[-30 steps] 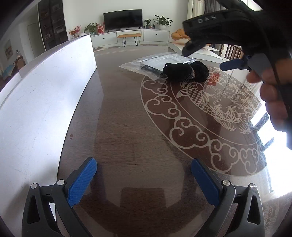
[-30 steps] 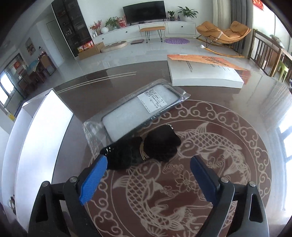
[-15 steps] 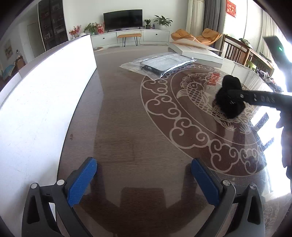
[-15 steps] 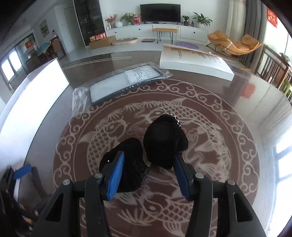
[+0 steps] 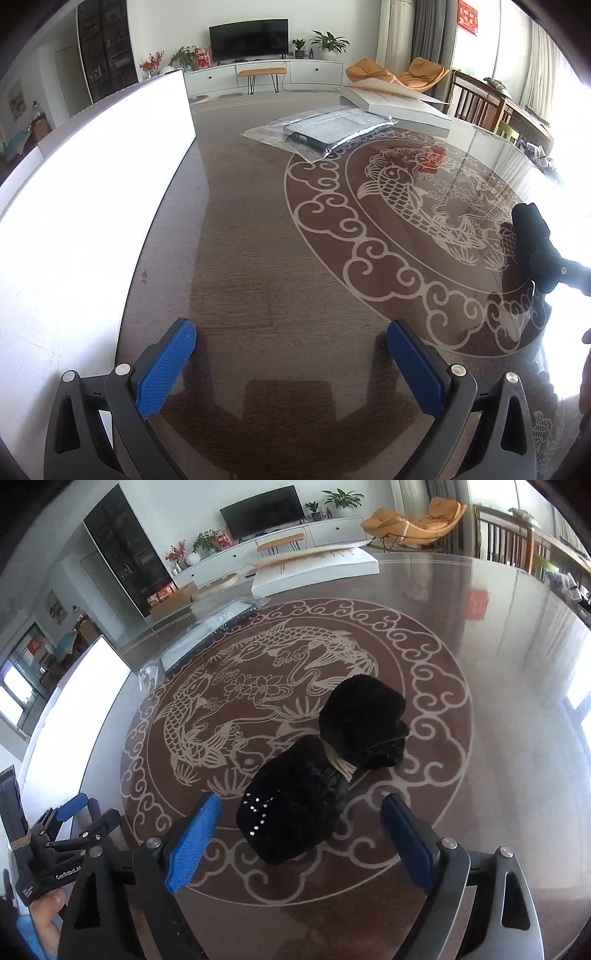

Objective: Organize objects
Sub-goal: 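Grasp the black velvet pouch with the right tool and lift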

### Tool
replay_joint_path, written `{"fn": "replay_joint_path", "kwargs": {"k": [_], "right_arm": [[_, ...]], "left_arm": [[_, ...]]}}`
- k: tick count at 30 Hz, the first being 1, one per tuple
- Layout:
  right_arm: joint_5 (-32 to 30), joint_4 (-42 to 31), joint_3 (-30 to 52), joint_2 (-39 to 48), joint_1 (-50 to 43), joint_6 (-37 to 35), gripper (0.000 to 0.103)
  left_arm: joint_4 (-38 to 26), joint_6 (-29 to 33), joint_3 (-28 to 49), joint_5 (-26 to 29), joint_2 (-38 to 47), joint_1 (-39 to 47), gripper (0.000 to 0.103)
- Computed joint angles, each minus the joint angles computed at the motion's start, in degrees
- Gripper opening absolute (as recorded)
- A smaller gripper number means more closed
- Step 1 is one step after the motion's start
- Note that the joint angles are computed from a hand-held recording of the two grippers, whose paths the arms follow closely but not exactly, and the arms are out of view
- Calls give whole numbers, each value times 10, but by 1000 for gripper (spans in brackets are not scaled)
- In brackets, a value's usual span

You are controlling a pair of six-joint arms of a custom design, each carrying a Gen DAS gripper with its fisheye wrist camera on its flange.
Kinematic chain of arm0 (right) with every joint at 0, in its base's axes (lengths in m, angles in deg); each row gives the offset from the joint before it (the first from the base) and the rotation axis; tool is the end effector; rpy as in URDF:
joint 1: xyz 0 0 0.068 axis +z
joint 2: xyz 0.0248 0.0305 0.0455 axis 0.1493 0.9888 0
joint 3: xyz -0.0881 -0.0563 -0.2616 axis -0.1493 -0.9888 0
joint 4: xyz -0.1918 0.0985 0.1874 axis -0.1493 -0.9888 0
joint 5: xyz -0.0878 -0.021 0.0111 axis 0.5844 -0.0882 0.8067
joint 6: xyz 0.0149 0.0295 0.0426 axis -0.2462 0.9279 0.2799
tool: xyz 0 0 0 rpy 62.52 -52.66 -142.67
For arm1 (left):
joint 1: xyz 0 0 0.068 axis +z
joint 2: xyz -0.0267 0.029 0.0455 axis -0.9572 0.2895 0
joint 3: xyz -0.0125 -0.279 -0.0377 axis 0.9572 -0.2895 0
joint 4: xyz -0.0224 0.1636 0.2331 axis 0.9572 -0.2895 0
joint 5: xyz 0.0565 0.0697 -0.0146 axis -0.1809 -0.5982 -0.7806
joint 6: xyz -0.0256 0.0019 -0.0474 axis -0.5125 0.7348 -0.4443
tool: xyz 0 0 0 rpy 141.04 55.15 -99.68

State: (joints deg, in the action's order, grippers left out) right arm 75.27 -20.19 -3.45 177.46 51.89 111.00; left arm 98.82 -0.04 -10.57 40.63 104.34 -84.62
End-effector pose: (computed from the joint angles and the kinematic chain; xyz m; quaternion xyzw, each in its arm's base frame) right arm 0.2583 0.2319 0.0962 0.0396 0.9527 0.1111 0.2800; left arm 0.2572 -0.0494 0.0614 0.0364 0.9519 -0.0119 0.3041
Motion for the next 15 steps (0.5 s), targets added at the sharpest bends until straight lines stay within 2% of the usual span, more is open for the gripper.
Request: {"fn": "replay_joint_path", "kwargs": {"k": [5, 7, 9, 13, 15], "right_arm": [[83, -48, 61, 55, 28, -24, 95], [116, -79, 75, 72, 38, -31, 103], [113, -64, 57, 61, 36, -24, 103], [122, -67, 57, 64, 40, -15, 103], [125, -74, 62, 68, 40, -14, 103]], "left_arm": [[0, 0, 0, 0, 1, 0, 103], [0, 0, 1, -2, 1, -1, 103], [-6, 1, 16, -1, 12, -3, 103], [-100, 17, 120, 21, 47, -5, 103], [-159, 37, 200, 47, 71, -3, 103]]}}
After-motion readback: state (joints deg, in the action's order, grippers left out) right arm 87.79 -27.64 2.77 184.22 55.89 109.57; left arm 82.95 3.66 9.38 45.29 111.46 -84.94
